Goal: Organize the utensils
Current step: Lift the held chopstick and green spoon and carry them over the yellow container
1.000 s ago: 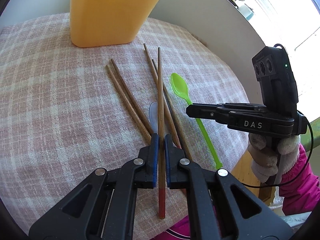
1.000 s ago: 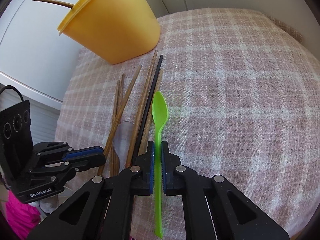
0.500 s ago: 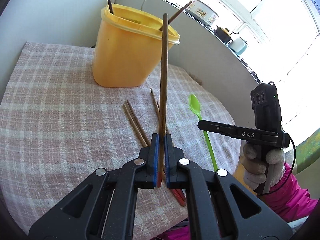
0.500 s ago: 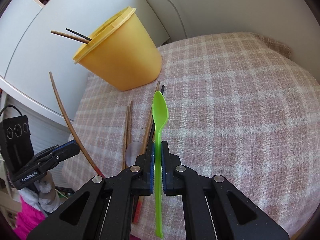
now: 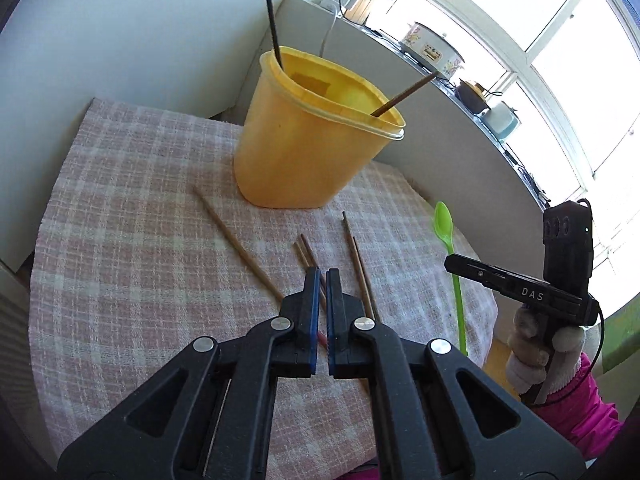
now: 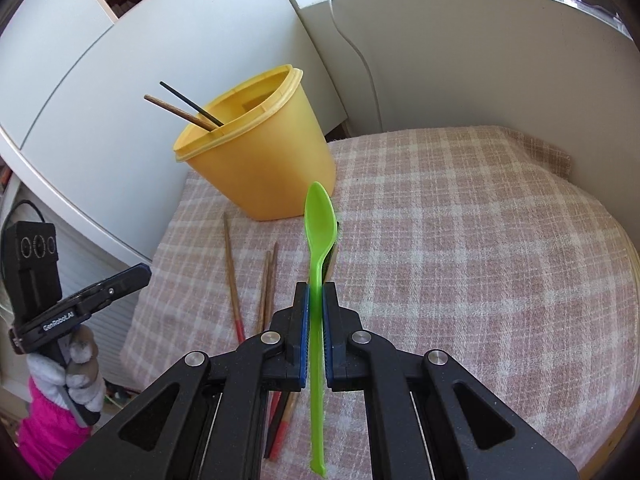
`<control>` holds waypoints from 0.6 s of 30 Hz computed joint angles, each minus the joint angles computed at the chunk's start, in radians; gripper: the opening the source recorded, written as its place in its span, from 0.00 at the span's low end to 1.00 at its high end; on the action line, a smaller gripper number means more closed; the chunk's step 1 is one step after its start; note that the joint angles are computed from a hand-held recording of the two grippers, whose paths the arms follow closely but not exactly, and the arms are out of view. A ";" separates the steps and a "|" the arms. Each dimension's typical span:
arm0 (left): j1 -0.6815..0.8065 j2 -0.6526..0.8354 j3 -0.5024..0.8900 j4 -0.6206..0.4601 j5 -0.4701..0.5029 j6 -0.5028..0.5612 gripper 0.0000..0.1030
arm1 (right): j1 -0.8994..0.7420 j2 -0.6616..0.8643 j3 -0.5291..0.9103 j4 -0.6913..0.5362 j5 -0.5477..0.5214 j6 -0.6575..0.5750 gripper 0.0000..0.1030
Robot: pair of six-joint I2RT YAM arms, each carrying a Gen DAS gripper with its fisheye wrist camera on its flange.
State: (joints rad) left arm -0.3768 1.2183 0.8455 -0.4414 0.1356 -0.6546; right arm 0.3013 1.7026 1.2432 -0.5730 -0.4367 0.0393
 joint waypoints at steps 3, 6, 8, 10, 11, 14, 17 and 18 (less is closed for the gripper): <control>0.016 0.127 0.066 -0.026 -0.001 -0.075 0.17 | 0.009 0.005 -0.007 0.002 0.014 -0.002 0.04; 0.032 0.202 0.113 -0.061 -0.031 -0.089 0.19 | 0.012 0.019 -0.004 0.004 0.022 0.001 0.04; 0.032 0.261 0.155 -0.070 -0.038 -0.103 0.19 | 0.013 0.023 -0.004 0.008 0.026 0.003 0.04; 0.012 0.336 0.216 -0.101 -0.065 -0.102 0.19 | 0.015 0.028 -0.003 0.011 0.025 0.003 0.04; 0.002 0.371 0.238 -0.105 -0.075 -0.106 0.19 | 0.016 0.029 -0.004 0.012 0.025 0.001 0.04; -0.016 0.451 0.285 -0.118 -0.081 -0.120 0.19 | 0.017 0.029 -0.007 0.016 0.023 -0.002 0.04; -0.025 0.523 0.323 -0.132 -0.089 -0.140 0.19 | 0.010 0.027 -0.014 0.018 0.017 -0.008 0.04; -0.027 0.542 0.333 -0.136 -0.093 -0.139 0.19 | 0.006 0.028 -0.016 0.019 0.016 -0.009 0.04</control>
